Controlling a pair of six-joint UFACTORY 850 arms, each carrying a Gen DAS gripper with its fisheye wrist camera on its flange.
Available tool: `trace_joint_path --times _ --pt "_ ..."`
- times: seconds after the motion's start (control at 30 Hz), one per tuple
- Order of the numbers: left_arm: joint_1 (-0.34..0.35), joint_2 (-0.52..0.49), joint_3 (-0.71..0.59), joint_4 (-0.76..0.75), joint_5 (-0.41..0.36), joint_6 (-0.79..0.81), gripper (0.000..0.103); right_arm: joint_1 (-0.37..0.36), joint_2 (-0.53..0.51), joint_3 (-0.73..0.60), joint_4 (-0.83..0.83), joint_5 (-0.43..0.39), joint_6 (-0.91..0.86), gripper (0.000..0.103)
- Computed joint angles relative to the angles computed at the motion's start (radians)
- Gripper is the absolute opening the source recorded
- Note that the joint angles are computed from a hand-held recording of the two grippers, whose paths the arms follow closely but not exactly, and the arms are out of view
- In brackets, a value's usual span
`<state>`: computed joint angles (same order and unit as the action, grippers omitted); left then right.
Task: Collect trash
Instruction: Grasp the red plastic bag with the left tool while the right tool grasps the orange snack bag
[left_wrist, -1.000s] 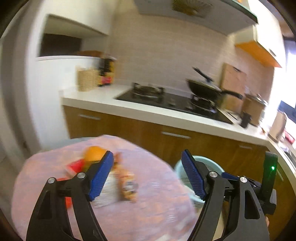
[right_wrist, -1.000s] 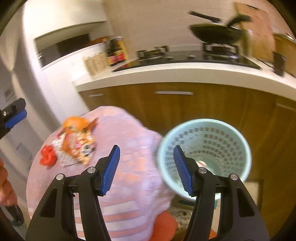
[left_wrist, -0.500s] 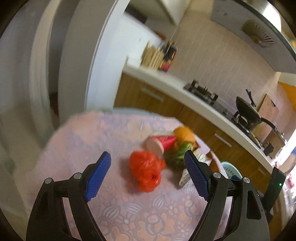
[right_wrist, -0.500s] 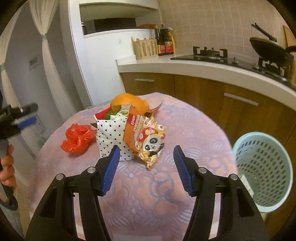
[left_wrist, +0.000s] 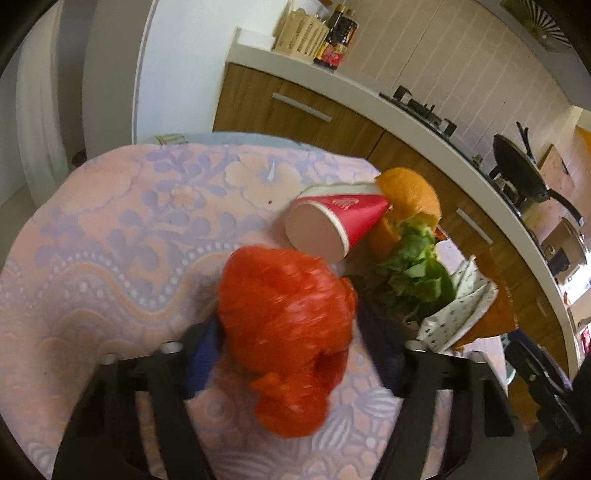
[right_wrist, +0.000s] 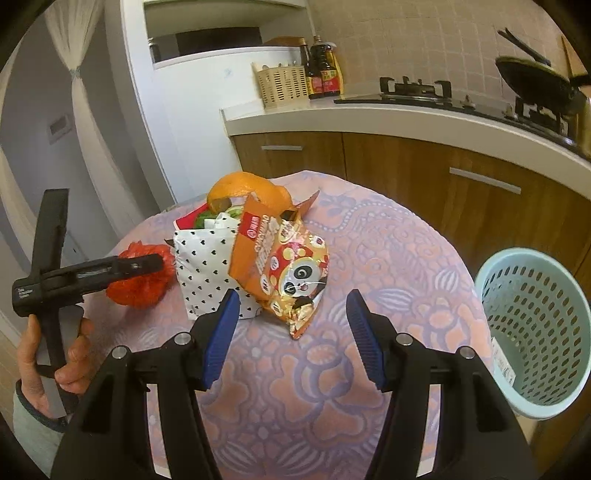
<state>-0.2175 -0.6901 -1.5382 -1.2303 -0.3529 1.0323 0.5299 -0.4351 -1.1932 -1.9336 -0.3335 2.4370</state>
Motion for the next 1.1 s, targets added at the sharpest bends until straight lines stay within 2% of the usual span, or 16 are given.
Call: trace_joint_path --times 0.07,0.2,0.27,0.33,0.4,0.47,0.5,0.63,0.8,0.97,1.1 --pt "0.006 -0.006 0.003 -0.049 -0.033 0.046 0.048 0.001 -0.014 -0.021 0.035 0.004 -0.040 0.056" --pt "-0.005 0.008 0.031 -0.112 0.011 0.125 0.046 -0.001 -0.042 -0.058 0.087 0.022 -0.093 0.056" --pt "-0.007 0.012 0.038 -0.144 0.016 0.156 0.046 0.001 -0.061 -0.086 0.171 0.010 -0.170 0.056" --pt "-0.004 0.018 0.048 -0.201 0.003 0.213 0.046 -0.004 -0.077 -0.108 0.209 0.022 -0.208 0.048" --pt "-0.001 0.023 0.057 -0.256 -0.008 0.266 0.046 -0.008 -0.095 -0.135 0.281 0.037 -0.288 0.022" --pt "0.003 0.028 0.066 -0.296 -0.016 0.299 0.046 -0.013 -0.098 -0.138 0.277 0.050 -0.284 0.008" --pt "0.004 0.034 0.075 -0.323 -0.013 0.325 0.046 -0.013 -0.091 -0.127 0.231 0.047 -0.234 0.006" --pt "0.001 0.072 0.120 -0.433 0.019 0.432 0.045 -0.003 -0.046 -0.072 0.101 0.003 -0.111 0.005" --pt "0.008 0.161 0.212 -0.654 -0.001 0.650 0.045 -0.004 0.029 0.008 -0.072 -0.022 0.071 0.005" --pt "-0.026 0.262 0.288 -0.816 -0.045 0.859 0.045 -0.006 0.097 0.077 -0.132 -0.062 0.144 0.005" --pt "-0.076 0.302 0.300 -0.863 -0.054 0.948 0.045 -0.010 0.154 0.130 -0.134 -0.102 0.160 0.004"
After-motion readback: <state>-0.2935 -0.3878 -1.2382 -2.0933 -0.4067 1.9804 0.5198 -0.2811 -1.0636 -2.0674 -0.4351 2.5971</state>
